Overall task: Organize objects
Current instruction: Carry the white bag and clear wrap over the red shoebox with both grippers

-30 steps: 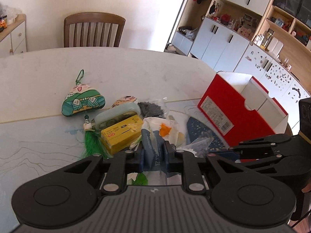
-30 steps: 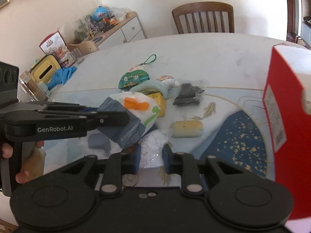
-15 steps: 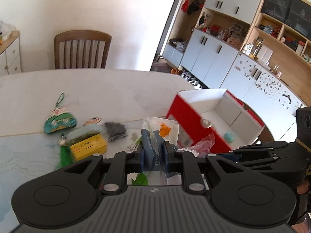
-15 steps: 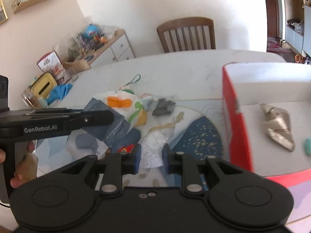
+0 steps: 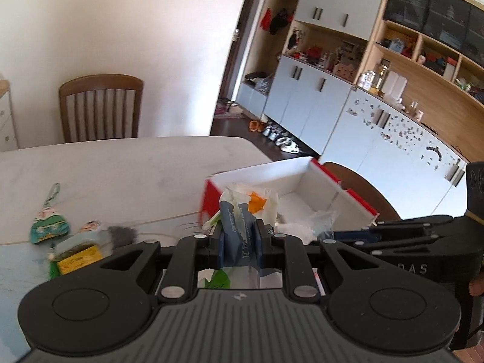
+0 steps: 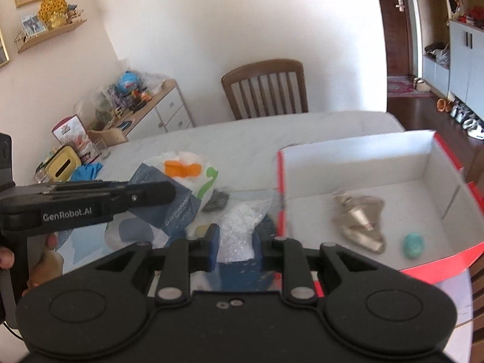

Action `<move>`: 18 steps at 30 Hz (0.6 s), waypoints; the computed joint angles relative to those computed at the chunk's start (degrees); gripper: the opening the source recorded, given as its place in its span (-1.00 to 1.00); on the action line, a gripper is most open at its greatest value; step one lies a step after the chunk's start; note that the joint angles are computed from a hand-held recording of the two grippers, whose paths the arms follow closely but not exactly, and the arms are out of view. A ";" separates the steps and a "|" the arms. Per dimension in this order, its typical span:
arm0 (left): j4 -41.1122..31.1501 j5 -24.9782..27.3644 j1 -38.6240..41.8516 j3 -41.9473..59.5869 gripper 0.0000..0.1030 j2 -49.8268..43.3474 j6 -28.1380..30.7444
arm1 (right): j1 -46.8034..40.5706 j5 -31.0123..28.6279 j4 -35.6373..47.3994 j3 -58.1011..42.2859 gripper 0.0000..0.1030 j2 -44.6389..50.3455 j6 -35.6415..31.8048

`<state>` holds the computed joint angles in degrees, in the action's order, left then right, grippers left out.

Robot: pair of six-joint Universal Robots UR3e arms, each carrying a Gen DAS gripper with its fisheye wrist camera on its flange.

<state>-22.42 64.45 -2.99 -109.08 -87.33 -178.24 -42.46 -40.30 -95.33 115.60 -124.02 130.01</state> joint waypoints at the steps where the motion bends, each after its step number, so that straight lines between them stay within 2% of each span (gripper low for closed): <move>1: 0.41 0.99 -1.52 1.43 -0.65 -1.48 -0.66 | -1.64 0.41 2.22 -0.91 -0.58 0.13 -2.04; 5: 0.81 5.63 -7.87 8.15 -0.65 -8.03 -3.16 | -7.45 1.47 7.74 -3.77 -0.58 1.70 -8.73; 9: 0.18 9.81 -12.92 15.05 -0.65 -14.34 -5.17 | -11.31 1.48 9.24 -6.70 -0.58 5.54 -12.56; 12: -1.40 12.61 -16.17 21.18 -0.65 -19.37 -6.87 | -13.53 1.42 8.74 -8.42 -0.58 8.74 -14.53; 18: -5.40 16.78 -20.55 32.56 -0.65 -28.04 -8.13 | -15.39 0.48 2.38 -11.04 -0.58 16.47 -14.37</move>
<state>-27.81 81.23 -23.54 -76.52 -115.37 -186.37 -57.85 -39.82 -92.95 104.56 -107.55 115.64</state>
